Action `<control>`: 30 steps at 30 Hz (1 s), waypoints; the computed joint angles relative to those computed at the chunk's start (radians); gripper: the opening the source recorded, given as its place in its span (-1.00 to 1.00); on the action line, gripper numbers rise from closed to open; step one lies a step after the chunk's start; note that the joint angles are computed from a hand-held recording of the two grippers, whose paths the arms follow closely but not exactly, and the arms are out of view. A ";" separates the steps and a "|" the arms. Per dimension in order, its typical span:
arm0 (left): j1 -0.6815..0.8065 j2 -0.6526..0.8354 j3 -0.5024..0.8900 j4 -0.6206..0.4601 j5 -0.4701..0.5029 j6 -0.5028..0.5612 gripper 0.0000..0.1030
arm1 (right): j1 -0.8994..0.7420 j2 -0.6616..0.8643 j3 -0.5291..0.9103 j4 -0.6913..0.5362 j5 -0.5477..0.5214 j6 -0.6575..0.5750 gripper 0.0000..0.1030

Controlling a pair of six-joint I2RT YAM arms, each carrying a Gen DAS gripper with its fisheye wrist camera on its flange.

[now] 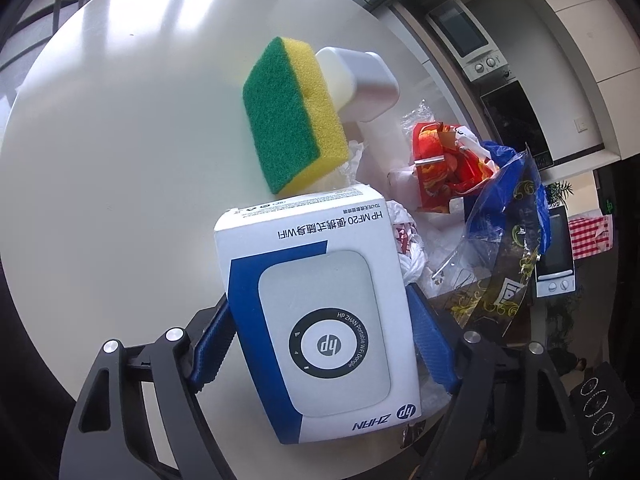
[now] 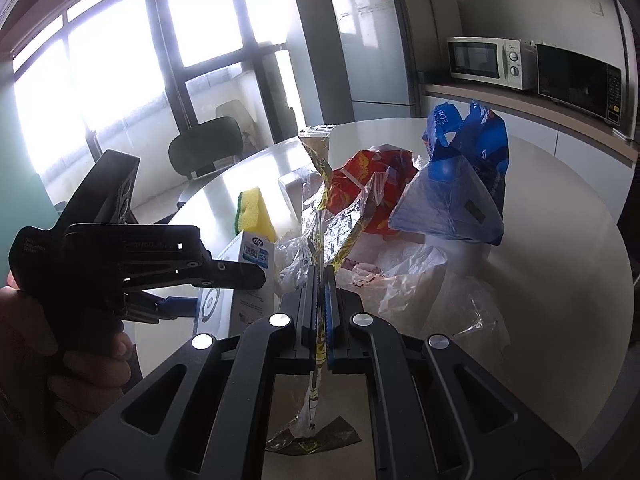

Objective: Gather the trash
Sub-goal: 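Carry the HP box and gold wrapper down over the blue wastebasket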

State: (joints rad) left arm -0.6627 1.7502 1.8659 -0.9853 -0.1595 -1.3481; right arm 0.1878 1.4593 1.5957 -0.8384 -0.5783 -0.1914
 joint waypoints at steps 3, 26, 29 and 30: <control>-0.010 -0.032 -0.023 0.014 -0.021 0.029 0.53 | 0.000 -0.050 -0.023 -0.013 0.018 0.002 -0.96; -0.452 -0.212 -0.019 -0.253 -0.526 0.294 0.53 | -0.053 -0.560 -0.231 -0.343 0.058 -0.070 -0.96; -0.514 -0.236 -0.074 -0.282 -0.538 0.263 0.53 | -0.134 -0.613 -0.270 -0.439 -0.016 -0.144 -0.96; -0.533 -0.242 -0.094 -0.294 -0.540 0.250 0.53 | -0.157 -0.629 -0.282 -0.473 -0.035 -0.172 -0.96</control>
State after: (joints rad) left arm -1.1956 1.5077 1.7715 -1.2789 -0.6993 -1.0983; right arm 0.0310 0.8308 1.3134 -1.3115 -0.6136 -0.3638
